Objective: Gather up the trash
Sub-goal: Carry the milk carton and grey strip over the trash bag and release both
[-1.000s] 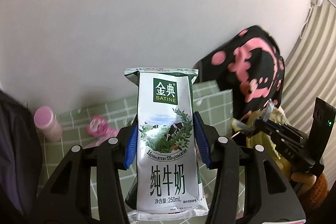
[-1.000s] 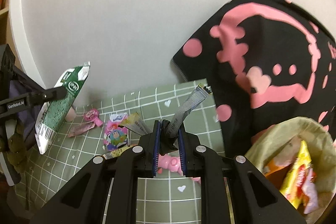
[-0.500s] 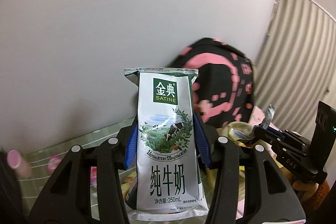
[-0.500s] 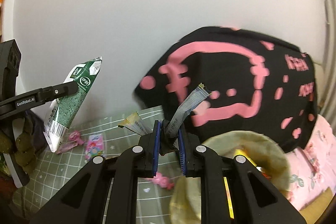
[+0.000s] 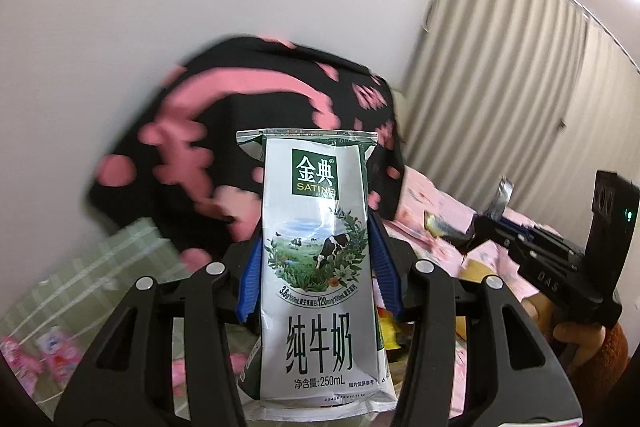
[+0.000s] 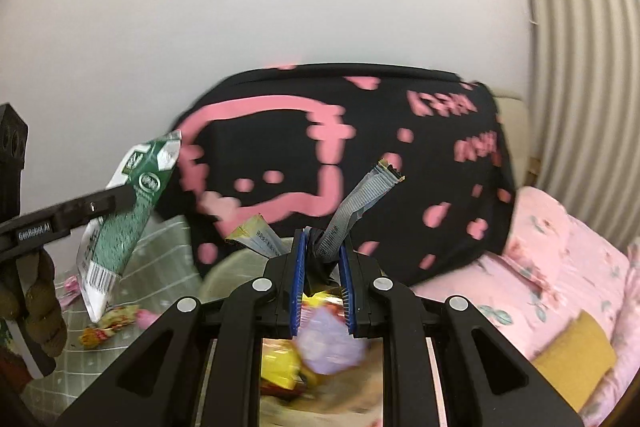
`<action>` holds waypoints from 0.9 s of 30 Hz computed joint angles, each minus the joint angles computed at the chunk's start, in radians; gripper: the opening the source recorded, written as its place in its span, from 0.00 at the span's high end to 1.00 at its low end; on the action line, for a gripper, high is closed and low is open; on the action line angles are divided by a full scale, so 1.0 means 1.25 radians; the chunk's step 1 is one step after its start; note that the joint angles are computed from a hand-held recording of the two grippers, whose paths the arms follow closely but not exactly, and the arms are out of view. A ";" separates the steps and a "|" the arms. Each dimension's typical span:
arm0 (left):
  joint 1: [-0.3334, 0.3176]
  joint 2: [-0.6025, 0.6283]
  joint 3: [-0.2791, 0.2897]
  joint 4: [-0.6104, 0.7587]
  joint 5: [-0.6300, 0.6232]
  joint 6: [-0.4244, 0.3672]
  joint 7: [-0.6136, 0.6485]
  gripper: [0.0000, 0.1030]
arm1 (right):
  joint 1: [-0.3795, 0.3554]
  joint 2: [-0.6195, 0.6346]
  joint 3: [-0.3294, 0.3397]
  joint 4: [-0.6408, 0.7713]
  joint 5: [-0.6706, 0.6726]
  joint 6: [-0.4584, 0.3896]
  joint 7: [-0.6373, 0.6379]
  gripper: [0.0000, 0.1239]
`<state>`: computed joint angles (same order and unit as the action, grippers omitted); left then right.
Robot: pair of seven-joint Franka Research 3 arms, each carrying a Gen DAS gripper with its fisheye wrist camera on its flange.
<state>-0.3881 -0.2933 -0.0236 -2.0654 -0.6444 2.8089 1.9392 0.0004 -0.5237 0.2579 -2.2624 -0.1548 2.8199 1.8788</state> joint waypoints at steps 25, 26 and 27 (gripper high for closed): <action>0.101 0.374 -0.212 0.324 0.339 -0.322 -0.284 0.56 | -0.007 0.034 -0.151 -0.064 0.148 0.002 -0.137 0.87; 0.107 0.369 -0.215 0.319 0.316 -0.323 -0.277 0.55 | -0.005 0.036 -0.151 -0.062 0.154 0.003 -0.142 0.87; 0.111 0.366 -0.216 0.317 0.299 -0.323 -0.272 0.55 | -0.004 0.037 -0.150 -0.062 0.158 0.004 -0.147 0.87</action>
<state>-0.2494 0.1641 -0.2939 -1.6689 -0.2709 2.4056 1.5988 -0.0045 -0.4772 0.0702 -2.3398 0.0430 2.8254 1.6952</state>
